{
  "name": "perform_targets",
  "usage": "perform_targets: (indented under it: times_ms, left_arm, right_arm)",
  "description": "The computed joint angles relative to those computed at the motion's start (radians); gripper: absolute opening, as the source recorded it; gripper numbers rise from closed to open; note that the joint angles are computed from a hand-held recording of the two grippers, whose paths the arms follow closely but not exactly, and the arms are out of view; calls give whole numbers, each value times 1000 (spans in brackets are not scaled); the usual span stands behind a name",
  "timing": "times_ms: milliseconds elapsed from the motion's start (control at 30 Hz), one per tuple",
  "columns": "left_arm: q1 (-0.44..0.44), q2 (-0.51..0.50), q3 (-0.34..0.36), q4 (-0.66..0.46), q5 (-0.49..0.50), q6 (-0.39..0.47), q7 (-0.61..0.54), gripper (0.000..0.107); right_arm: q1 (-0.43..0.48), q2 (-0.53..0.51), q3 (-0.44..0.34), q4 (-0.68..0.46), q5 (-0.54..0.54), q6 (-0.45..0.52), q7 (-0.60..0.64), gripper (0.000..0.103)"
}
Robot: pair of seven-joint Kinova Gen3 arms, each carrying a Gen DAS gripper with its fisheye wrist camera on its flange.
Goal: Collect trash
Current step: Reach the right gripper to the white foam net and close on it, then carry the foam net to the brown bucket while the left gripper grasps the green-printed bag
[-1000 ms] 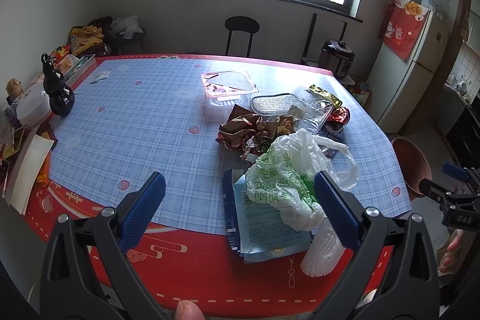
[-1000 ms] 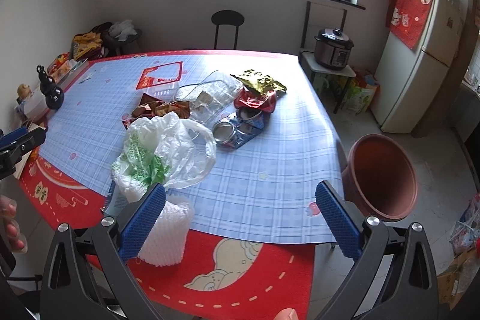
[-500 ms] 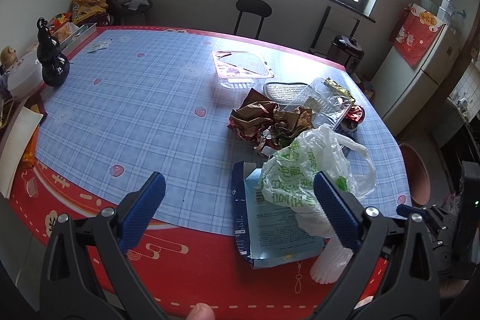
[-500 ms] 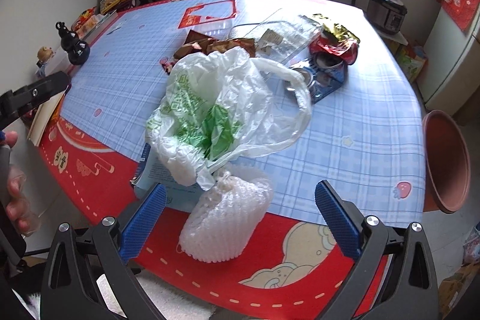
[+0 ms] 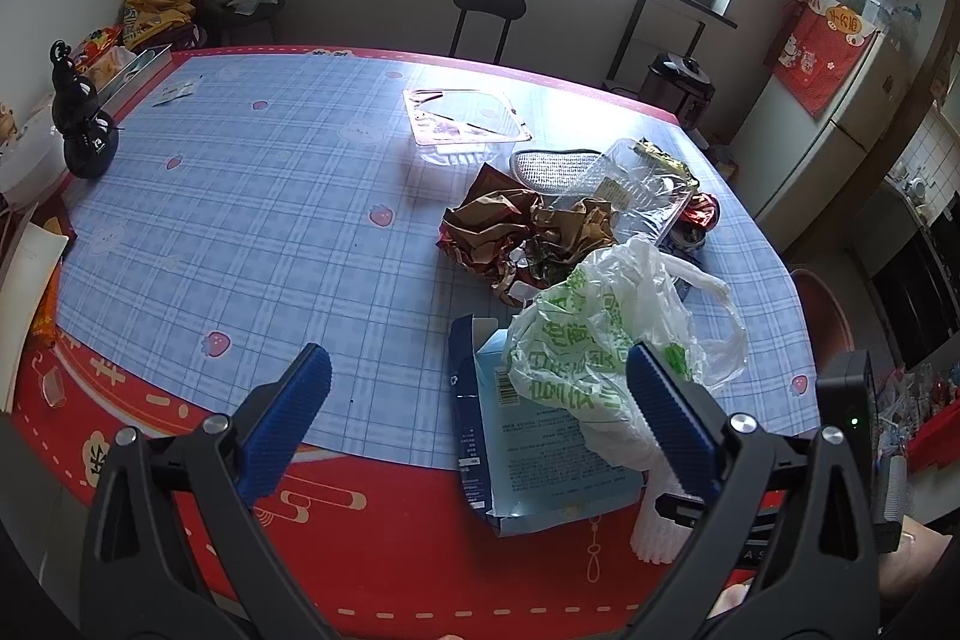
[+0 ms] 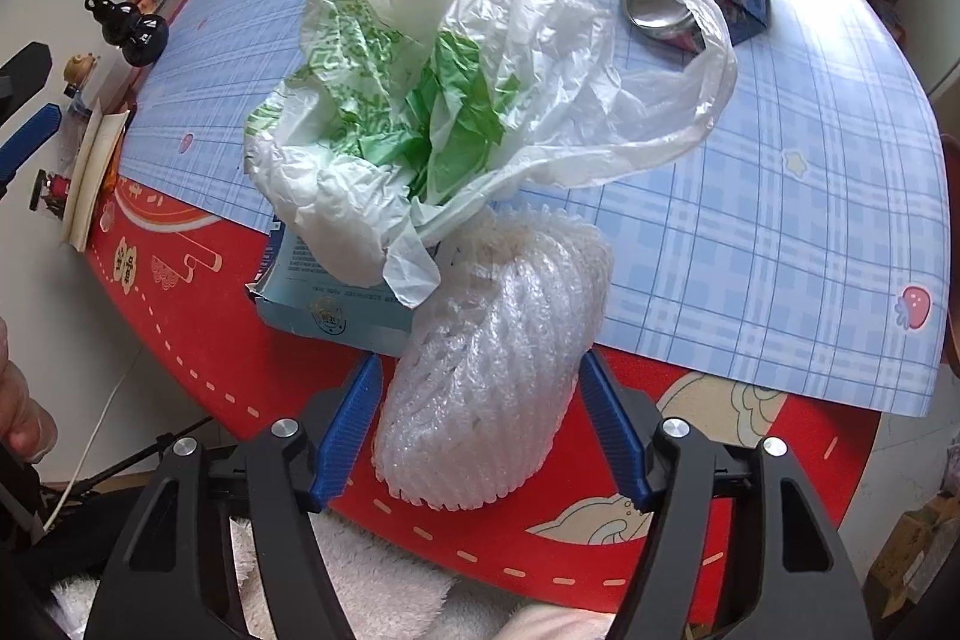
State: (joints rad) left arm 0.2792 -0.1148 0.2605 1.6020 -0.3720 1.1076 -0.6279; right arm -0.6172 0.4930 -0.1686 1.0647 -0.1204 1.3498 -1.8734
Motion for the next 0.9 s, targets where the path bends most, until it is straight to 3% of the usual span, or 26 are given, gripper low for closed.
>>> perform_targets:
  times_ms: [133,233,633,900]
  left_arm:
    - [6,14,4,-13,6,15,17,97]
    - [17,23,5,-27,8,23,25,96]
    - [117,97,20,-115,-57,59,96,95]
    - [133,138,-30,-96,61,-17,97,80]
  right_arm:
    - [25,-24,2,28,-13,-17,4,42]
    - [37,-52,1,52,-11,-39,15,37]
    - [129,-149,17,169,-26,-94,25,34]
    - [153,-223,25,235,31,-152,32,34]
